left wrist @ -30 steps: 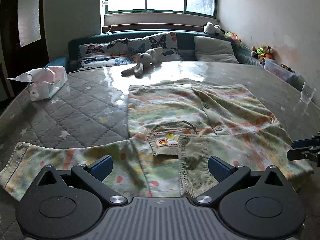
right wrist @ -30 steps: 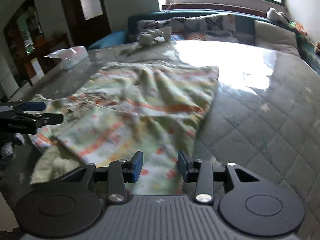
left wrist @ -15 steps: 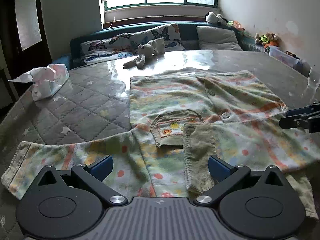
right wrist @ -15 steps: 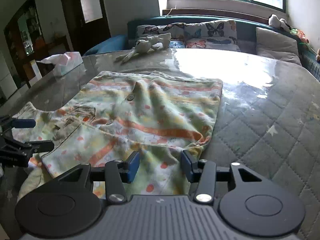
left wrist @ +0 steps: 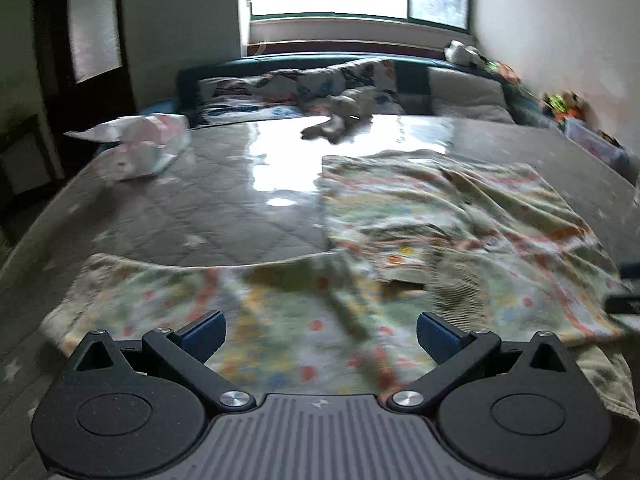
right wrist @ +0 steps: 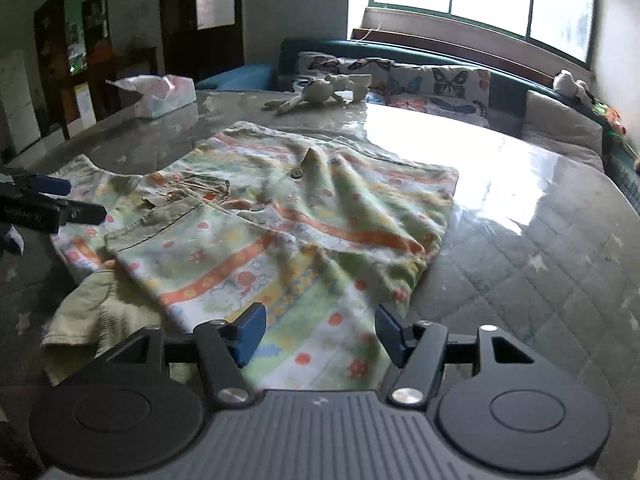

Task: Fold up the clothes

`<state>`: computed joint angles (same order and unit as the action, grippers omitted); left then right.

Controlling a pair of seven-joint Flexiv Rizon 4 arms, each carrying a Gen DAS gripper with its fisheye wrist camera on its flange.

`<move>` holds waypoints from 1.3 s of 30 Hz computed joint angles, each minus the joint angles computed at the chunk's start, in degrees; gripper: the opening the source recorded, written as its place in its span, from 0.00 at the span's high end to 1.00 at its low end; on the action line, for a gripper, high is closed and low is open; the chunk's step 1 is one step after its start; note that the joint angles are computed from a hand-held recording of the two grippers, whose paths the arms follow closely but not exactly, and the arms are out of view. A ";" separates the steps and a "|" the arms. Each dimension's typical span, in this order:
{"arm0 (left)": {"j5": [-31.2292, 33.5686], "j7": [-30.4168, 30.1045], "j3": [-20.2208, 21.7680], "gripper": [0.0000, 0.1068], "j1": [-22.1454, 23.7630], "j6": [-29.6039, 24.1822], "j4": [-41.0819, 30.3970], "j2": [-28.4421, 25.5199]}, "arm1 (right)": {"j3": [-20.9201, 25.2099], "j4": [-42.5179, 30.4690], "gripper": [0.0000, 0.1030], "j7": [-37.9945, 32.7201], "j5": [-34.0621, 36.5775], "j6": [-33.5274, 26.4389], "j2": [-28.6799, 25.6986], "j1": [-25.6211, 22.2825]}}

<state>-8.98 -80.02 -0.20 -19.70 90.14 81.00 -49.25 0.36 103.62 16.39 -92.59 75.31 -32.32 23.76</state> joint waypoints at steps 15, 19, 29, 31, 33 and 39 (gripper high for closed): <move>-2.12 -11.44 10.99 0.04 -2.93 2.47 3.06 1.44 | -0.45 -9.22 0.40 -8.08 1.03 4.90 -5.82 1.45; -2.75 -15.39 15.37 0.06 -4.35 2.38 3.41 1.35 | -1.95 -13.71 0.40 -14.52 6.38 7.88 -9.78 3.56; -2.92 -26.69 18.53 0.43 -2.25 -1.96 2.03 0.43 | -8.81 -12.19 0.40 -14.14 8.25 11.92 -8.77 8.41; -2.26 -28.00 17.69 0.54 -1.20 -2.45 1.58 0.29 | -8.90 -11.52 0.40 -12.34 6.73 11.70 -8.07 8.18; -1.59 -29.26 17.32 0.60 -0.59 -2.86 1.11 0.10 | -8.36 -11.15 0.40 -10.72 5.48 11.24 -7.67 7.52; 0.74 -30.74 15.17 0.86 1.19 -2.04 -0.05 -0.57 | -5.67 -10.88 0.40 -6.23 1.08 9.95 -7.12 5.09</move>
<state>-8.24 -110.76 14.97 -18.51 88.09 80.94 -49.82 -5.31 92.73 10.16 -91.51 85.26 -39.45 28.85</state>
